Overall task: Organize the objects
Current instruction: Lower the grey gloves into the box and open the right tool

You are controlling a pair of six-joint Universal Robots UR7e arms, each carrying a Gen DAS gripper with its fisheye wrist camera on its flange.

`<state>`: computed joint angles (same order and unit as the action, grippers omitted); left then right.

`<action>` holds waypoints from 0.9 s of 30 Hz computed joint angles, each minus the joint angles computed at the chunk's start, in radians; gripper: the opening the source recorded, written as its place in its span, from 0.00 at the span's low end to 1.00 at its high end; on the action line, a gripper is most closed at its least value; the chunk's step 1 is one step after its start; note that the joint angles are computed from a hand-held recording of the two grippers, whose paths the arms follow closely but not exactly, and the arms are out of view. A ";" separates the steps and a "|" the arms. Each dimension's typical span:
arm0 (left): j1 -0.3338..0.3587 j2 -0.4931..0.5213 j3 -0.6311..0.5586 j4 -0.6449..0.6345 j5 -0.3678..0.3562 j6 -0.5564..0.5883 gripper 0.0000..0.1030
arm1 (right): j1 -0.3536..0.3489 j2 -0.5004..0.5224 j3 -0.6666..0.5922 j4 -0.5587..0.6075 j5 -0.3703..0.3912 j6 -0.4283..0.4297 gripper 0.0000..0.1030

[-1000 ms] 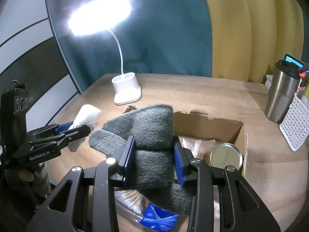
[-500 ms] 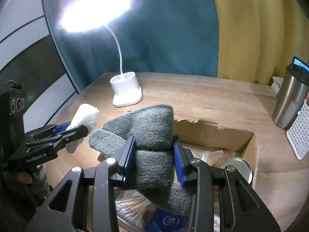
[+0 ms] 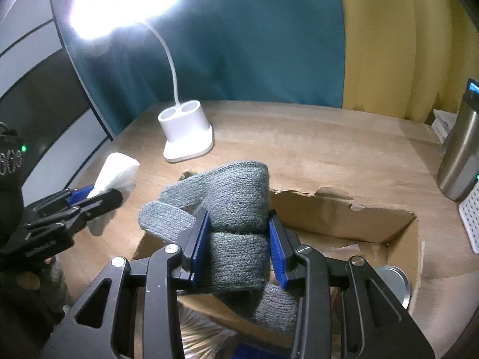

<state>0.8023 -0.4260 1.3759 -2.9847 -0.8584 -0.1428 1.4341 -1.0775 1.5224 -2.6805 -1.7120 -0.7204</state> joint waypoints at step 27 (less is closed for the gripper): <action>-0.016 0.033 -0.028 0.019 -0.030 -0.032 0.38 | -0.004 0.059 -0.013 0.021 -0.107 0.008 0.44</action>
<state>0.7867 -0.3935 1.3477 -2.9653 -0.8882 -0.1746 1.4302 -1.0190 1.5094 -2.6597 -1.8191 -0.7122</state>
